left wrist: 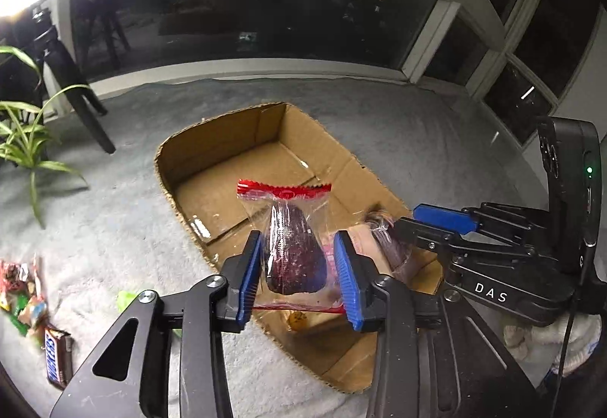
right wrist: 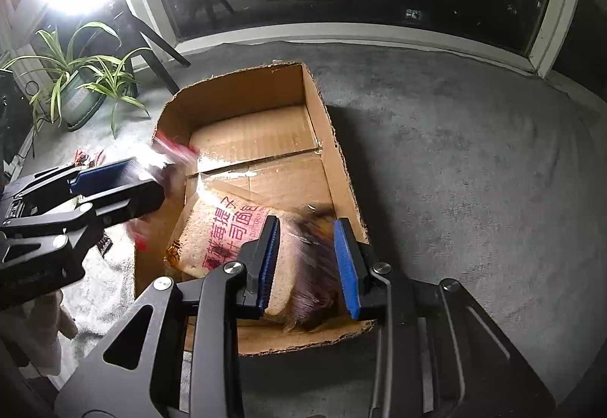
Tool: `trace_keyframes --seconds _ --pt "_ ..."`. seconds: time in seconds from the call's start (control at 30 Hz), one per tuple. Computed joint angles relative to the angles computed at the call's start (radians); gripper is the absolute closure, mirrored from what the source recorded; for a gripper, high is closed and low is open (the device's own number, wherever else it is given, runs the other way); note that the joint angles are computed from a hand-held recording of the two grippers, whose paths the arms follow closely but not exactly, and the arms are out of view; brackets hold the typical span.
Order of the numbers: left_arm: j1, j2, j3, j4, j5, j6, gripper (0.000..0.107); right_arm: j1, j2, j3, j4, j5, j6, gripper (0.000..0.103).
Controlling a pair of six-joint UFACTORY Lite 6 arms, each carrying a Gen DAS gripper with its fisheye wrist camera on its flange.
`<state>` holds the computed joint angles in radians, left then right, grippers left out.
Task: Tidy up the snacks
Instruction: 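Carry both snacks to the box and release them inside with both grippers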
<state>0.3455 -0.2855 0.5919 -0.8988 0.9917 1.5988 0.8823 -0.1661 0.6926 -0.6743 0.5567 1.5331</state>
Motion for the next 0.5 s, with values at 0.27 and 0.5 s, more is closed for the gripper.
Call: trace_keyframes --seconds 0.27,0.5 --pt "0.095 -0.033 0.025 0.01 0.083 0.045 0.061 0.041 -0.003 0.038 -0.015 0.046 0.023 0.06" --pt "0.262 0.04 0.126 0.035 0.176 0.114 0.056 0.103 0.033 0.133 -0.035 0.089 0.049 0.06"
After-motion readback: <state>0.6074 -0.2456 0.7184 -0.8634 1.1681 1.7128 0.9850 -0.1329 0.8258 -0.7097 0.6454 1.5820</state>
